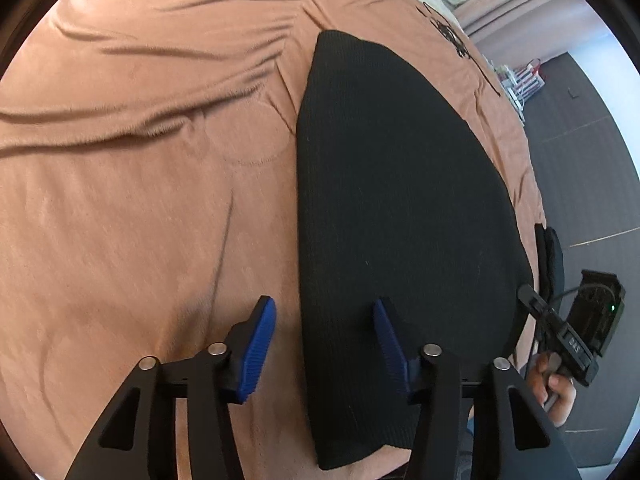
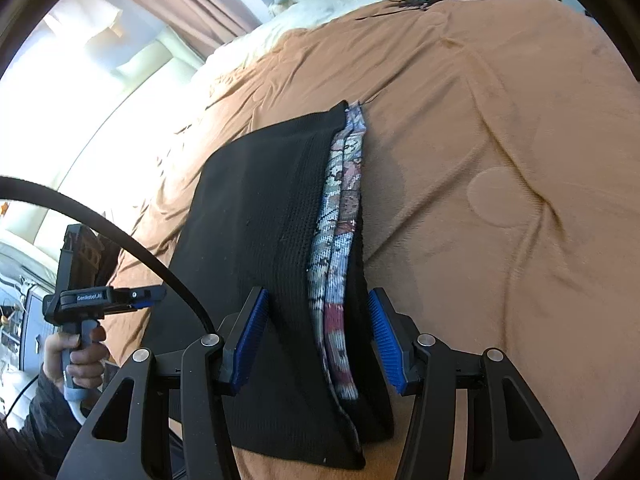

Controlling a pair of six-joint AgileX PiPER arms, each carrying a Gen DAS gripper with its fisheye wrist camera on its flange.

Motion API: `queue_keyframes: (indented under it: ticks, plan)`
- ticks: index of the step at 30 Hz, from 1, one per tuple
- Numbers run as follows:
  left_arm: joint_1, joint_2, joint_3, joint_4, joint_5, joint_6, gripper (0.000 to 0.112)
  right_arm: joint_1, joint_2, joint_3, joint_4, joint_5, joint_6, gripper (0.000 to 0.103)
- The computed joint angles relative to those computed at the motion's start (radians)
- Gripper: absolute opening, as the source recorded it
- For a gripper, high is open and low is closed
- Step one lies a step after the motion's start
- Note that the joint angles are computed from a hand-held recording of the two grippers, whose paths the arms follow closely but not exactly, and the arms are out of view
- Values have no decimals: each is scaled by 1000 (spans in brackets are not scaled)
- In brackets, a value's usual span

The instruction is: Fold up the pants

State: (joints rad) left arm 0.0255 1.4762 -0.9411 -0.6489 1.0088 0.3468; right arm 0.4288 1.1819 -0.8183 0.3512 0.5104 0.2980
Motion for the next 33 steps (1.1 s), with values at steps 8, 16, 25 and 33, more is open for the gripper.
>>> queue_keyframes:
  ticks: [8,16,25,33]
  plan:
    - [12,-35,70,-41,63,10,33,-8,64,-1,84,-11,-62,47]
    - [48,-108,51,-31,102,22,11,14,58,-6,72,-8,-23,17]
    - [186,-124,-5,17,193,78,10,78,72,-23,226,8,-113,13]
    - [167,-95,-13,98,125,50,45,49,85,-21,327,34,-215,40]
